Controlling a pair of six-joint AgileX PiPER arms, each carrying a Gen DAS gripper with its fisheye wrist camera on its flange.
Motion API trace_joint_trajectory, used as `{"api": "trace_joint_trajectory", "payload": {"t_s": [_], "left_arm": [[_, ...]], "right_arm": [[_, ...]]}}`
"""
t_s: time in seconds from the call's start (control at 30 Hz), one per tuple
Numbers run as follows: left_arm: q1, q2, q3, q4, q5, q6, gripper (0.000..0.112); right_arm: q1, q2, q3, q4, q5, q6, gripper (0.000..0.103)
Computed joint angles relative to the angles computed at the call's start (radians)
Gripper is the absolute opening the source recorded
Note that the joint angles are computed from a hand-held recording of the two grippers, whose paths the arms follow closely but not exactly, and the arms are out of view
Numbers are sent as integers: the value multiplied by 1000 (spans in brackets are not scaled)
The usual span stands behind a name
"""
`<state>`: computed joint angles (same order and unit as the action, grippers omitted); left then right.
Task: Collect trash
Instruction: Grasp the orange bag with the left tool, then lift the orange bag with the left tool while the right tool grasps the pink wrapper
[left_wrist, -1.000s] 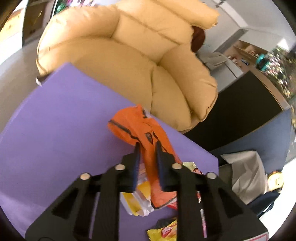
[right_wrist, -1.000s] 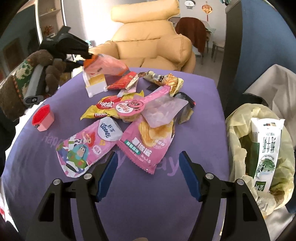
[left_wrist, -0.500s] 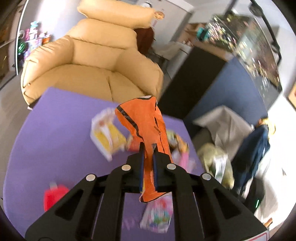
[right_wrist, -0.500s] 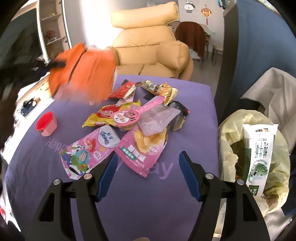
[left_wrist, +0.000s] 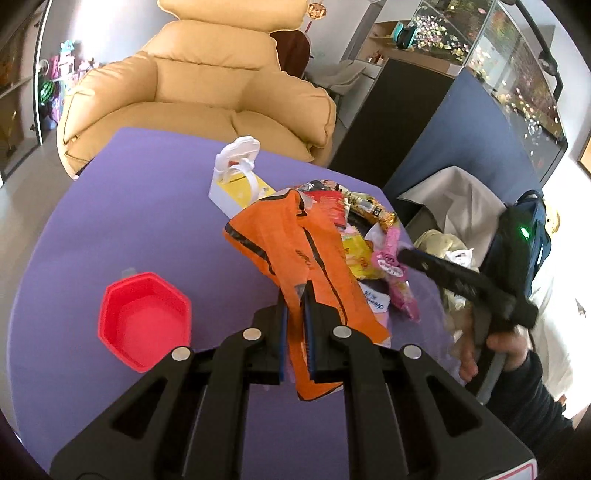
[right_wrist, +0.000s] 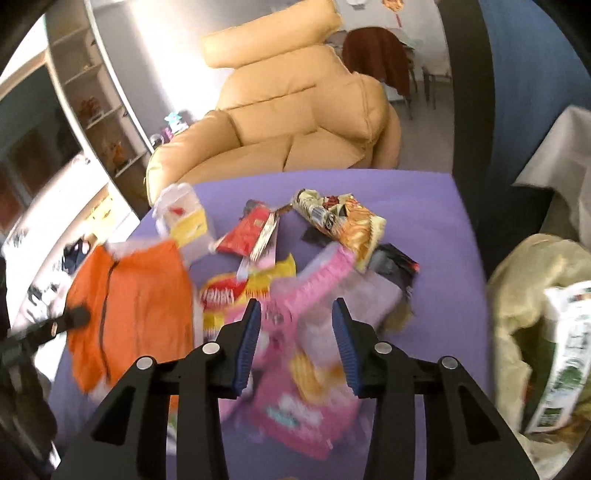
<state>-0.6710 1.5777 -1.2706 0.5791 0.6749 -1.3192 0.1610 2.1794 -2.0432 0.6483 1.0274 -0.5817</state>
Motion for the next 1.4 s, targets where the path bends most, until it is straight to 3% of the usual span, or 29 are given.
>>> {"api": "trace_joint_trajectory", "payload": {"t_s": [0.13,0.2,0.23,0.4,0.6,0.73,0.77,0.8,0.83,0.9,1.2,1.4], "left_arm": [[7,-10,23,-9,-14,1,13],[11,-13,36,-12,-33,-1,26],[10,-9,41,-8,-42,-10,27],[36,36,29,-62,-55,-12,30],[36,85,0,-53,-23,-83,40],[52,127,-37,-87,-8,-85,40],[52,135,-50,-93,2,-79,37],[50,141,-61,-91,12,-80,24],[45,150,-81,-88,34,-76,19],[34,159,-110,-82,58,-60,14],[-106,210,-361,79,277,4,11],[-170,242,-512,134,347,75,11]], "right_arm": [[47,134,-219,-85,132,99,35],[59,92,-148,-89,100,26,27],[65,64,-108,-96,87,-1,17],[41,-63,58,-73,26,-84,16],[-31,-144,136,-30,40,-160,16],[-58,-183,202,-12,14,-224,16],[-63,-196,221,-7,7,-240,16],[-68,-209,242,1,-1,-256,16],[-77,-227,270,15,-11,-279,16],[-88,-245,296,38,-20,-307,16],[-161,-300,335,146,-9,-389,16],[-215,-338,335,196,7,-412,16]]}}
